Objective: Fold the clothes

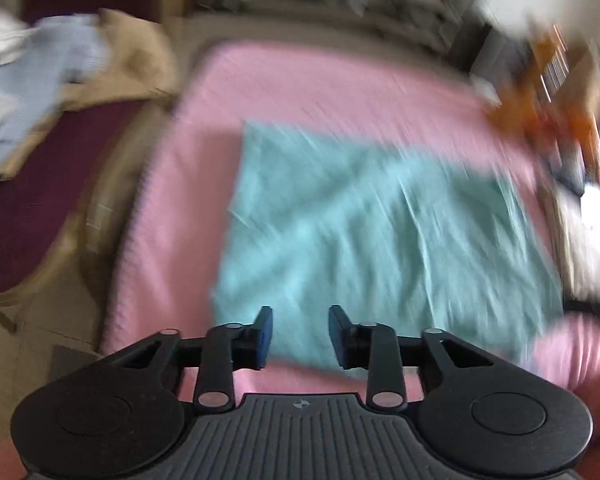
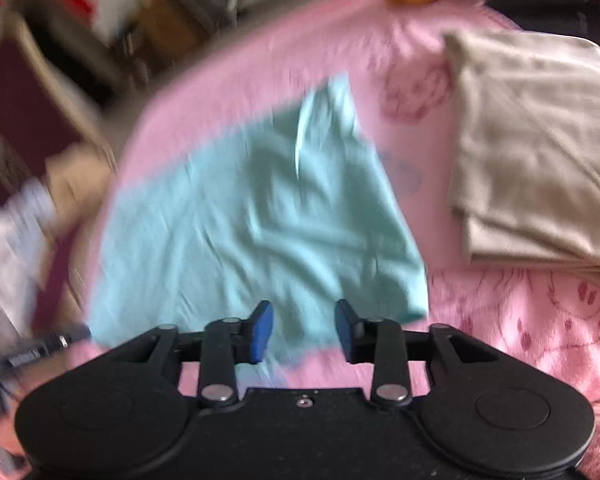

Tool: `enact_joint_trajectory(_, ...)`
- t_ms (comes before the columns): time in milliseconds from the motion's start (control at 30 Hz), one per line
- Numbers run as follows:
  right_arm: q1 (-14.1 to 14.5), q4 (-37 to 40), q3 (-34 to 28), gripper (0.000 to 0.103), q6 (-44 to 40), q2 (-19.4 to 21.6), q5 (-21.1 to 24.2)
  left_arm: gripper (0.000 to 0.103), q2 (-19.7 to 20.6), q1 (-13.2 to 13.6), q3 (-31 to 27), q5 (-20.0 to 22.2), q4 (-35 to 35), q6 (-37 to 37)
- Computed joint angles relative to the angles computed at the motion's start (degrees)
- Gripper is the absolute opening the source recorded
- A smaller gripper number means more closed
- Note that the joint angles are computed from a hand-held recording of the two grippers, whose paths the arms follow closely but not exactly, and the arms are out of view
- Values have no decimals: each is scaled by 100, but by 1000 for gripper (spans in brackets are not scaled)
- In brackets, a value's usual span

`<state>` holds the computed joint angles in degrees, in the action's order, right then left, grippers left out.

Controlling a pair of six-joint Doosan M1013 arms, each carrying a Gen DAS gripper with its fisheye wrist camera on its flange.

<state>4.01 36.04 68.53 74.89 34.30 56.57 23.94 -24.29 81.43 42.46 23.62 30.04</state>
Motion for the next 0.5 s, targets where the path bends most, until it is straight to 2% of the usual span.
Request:
enact_joint_trajectory(100,-155,722,215,37,111,-80,-483,34,-127,102,168,-140,611,-1300)
enact_joint_trajectory(133,-170,833,241,37,120,-80,-514,36,-130,123,183,-166,565,-1372)
enact_joint_trajectory(200,-163,893,301,37,71,-108,-649,36,-64,131,111,-12,317,-1196)
enact_joint_trajectory(300,-102,646,356,37,134,-156,-906,37,117,108,-137,450,-36,-746)
enact_joint_trajectory(400,-56,334,328,37,383,-142,-1035,37,240,150,-286,668,-514,-307)
enact_joint_trajectory(500,-38,-24,271,39,828,-106,-1120,35,320,161,-364,852,-646,-302)
